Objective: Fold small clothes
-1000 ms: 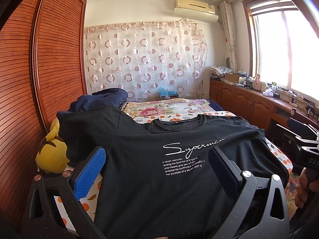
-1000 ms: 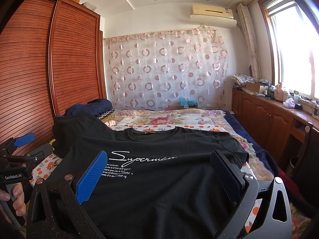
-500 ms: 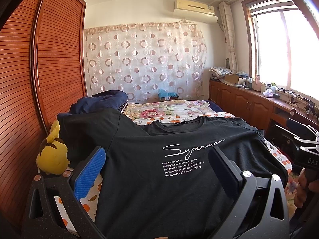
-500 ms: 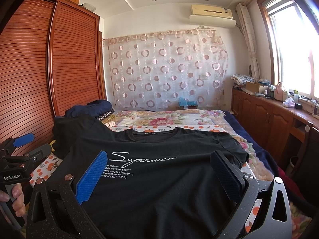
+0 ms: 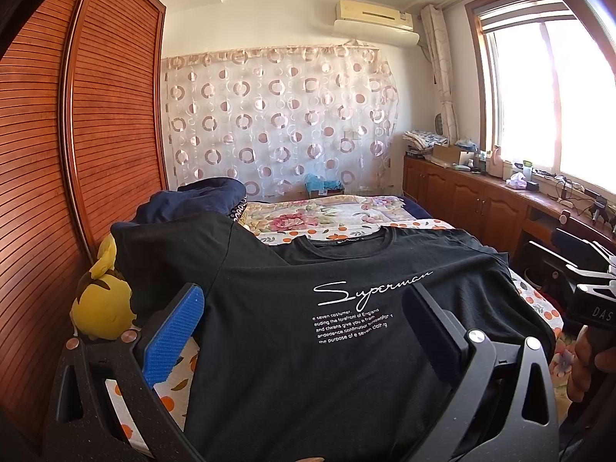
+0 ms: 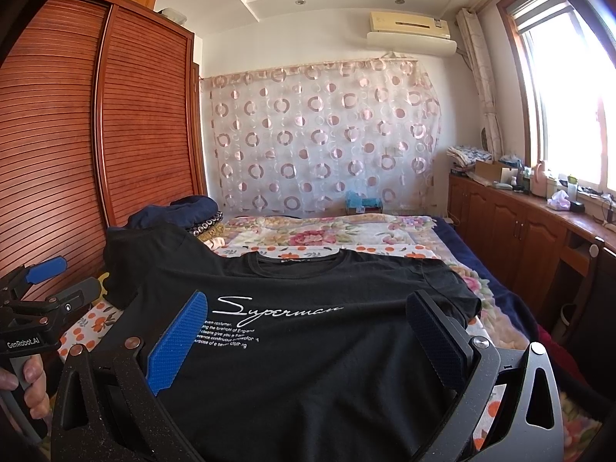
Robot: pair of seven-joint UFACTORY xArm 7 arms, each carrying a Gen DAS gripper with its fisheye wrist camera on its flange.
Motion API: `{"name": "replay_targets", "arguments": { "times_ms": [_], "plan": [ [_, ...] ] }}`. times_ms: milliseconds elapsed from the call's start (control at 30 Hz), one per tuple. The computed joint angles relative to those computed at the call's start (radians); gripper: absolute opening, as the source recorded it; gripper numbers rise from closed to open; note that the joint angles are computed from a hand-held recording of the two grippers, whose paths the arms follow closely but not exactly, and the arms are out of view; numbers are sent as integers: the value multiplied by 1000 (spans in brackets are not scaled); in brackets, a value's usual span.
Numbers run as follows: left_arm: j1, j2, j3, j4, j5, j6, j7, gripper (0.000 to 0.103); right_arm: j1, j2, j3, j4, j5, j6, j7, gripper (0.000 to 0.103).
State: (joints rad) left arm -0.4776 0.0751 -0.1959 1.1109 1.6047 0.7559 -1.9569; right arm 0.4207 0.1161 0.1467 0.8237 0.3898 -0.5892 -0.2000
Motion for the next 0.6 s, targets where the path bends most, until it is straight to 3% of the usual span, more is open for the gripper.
{"name": "replay_targets", "arguments": {
  "times_ms": [600],
  "plan": [
    [-3,0,-2,3,-4,5,3,103,-7,-2,1,-9,-23,-8,21,103]
  ]
}}
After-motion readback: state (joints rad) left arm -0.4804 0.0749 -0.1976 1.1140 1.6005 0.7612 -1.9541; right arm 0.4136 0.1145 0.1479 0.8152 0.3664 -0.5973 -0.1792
